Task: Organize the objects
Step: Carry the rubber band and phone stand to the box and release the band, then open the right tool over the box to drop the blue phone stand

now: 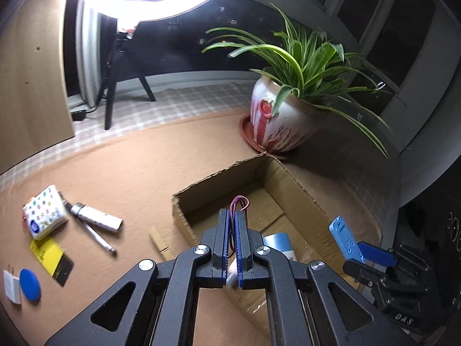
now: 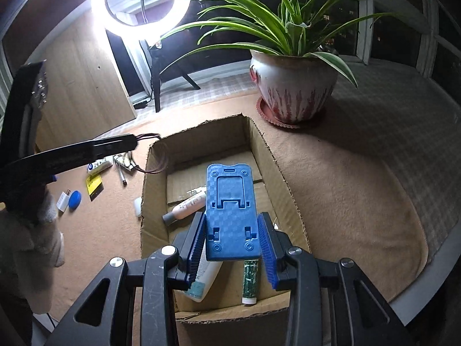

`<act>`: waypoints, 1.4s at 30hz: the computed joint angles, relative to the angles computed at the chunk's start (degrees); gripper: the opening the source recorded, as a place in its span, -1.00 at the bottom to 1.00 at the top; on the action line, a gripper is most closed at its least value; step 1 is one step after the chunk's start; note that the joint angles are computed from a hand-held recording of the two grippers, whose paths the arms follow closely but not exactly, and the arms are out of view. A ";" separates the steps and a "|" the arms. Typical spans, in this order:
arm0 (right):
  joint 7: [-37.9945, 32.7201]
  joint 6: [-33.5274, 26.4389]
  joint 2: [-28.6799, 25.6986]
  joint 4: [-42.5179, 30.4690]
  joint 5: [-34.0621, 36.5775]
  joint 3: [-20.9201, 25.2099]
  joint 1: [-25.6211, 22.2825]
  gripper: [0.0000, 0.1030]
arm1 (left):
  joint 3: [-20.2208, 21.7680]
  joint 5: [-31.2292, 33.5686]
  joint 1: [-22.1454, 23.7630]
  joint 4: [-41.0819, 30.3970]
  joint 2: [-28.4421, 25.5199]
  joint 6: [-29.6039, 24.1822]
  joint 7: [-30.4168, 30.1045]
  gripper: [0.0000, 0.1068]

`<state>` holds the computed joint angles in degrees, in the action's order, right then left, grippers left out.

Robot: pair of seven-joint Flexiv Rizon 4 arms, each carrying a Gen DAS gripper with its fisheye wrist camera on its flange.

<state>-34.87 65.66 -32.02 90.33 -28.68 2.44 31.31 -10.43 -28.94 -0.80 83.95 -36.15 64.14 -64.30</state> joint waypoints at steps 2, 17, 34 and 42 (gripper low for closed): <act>-0.15 -0.15 -0.17 -0.13 0.11 -0.02 -0.10 -0.36 | 0.59 0.84 -0.77 -1.30 -0.92 -0.38 -0.94 -0.93; -0.08 -0.27 -1.10 -1.35 0.30 0.37 0.22 0.37 | 1.05 1.39 0.41 -1.76 -1.22 -2.45 -2.11 0.25; -3.67 -0.78 -3.51 -6.07 5.75 3.07 1.64 0.37 | 6.14 1.82 5.76 4.56 2.52 -4.25 -4.06 0.25; -3.51 -2.49 -3.13 -5.72 6.16 2.70 2.72 0.37 | 9.39 5.50 8.82 -5.83 -3.14 -10.86 -9.61 0.25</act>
